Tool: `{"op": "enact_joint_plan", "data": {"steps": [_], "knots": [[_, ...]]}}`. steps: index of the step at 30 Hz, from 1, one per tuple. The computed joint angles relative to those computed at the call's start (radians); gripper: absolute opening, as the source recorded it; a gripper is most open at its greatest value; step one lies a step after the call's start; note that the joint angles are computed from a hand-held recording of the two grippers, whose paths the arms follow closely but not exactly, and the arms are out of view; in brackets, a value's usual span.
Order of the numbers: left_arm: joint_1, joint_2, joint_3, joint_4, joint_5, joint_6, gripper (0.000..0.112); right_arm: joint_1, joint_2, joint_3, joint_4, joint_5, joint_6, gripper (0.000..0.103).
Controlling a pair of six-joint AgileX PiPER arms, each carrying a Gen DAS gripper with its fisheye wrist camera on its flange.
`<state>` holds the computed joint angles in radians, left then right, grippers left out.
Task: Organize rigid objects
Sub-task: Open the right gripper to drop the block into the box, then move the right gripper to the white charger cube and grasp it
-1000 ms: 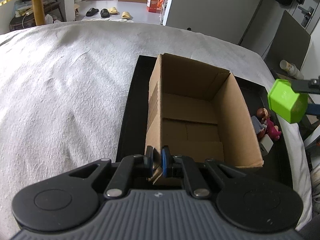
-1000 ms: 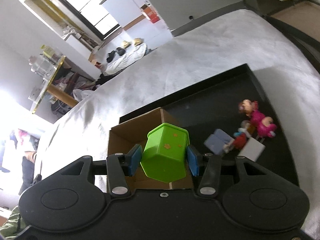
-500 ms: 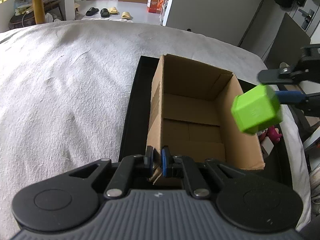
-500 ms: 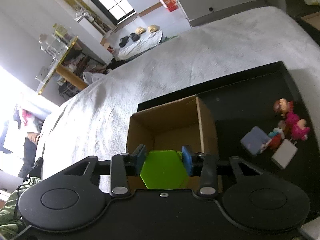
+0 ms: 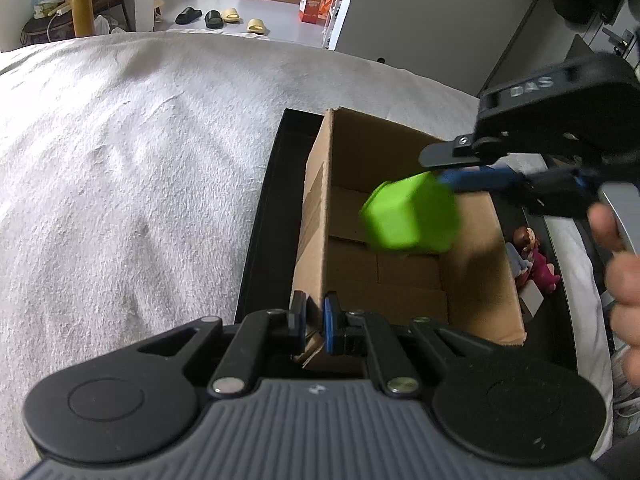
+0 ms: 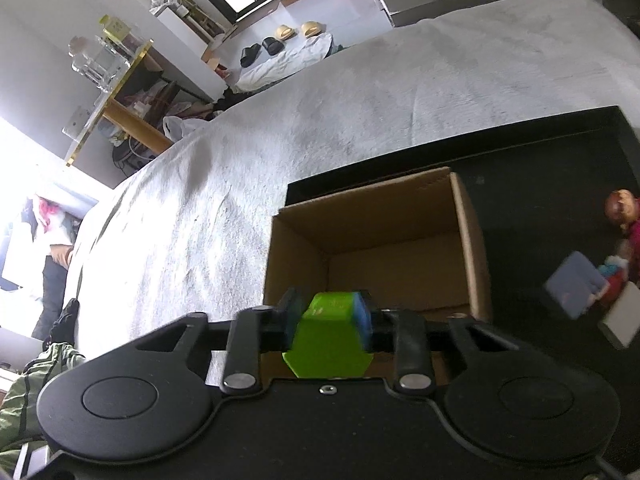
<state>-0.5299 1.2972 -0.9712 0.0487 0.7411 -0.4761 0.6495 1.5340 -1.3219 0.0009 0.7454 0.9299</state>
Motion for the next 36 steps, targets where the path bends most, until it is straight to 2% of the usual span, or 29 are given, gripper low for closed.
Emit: {"op": "enact_joint_plan", "data": {"steps": [6,17,22,26,32,36], "knots": [[0.013,0.005,-0.003,-0.017,-0.001,0.013,0.008,-0.006,0.032,-0.049,0.006,-0.002,-0.017,0.017],[0.004,0.012,-0.007,0.003,-0.003,-0.010,0.008,-0.012,-0.055,0.003,-0.011,0.039,0.001,0.022],[0.020,0.017,-0.013,-0.020,-0.002,0.004,0.008,-0.012,-0.114,0.040,-0.034,0.081,0.004,0.029],[0.023,0.017,-0.012,-0.021,-0.002,0.002,0.008,-0.015,-0.175,0.086,-0.048,0.110,0.005,0.042],[0.007,0.019,-0.015,0.011,0.001,-0.030,0.008,-0.043,-0.274,0.164,-0.062,0.145,0.009,0.051],[0.002,0.018,-0.012,0.028,0.001,-0.049,0.008,-0.082,-0.347,0.235,-0.068,0.161,0.009,0.052]]}}
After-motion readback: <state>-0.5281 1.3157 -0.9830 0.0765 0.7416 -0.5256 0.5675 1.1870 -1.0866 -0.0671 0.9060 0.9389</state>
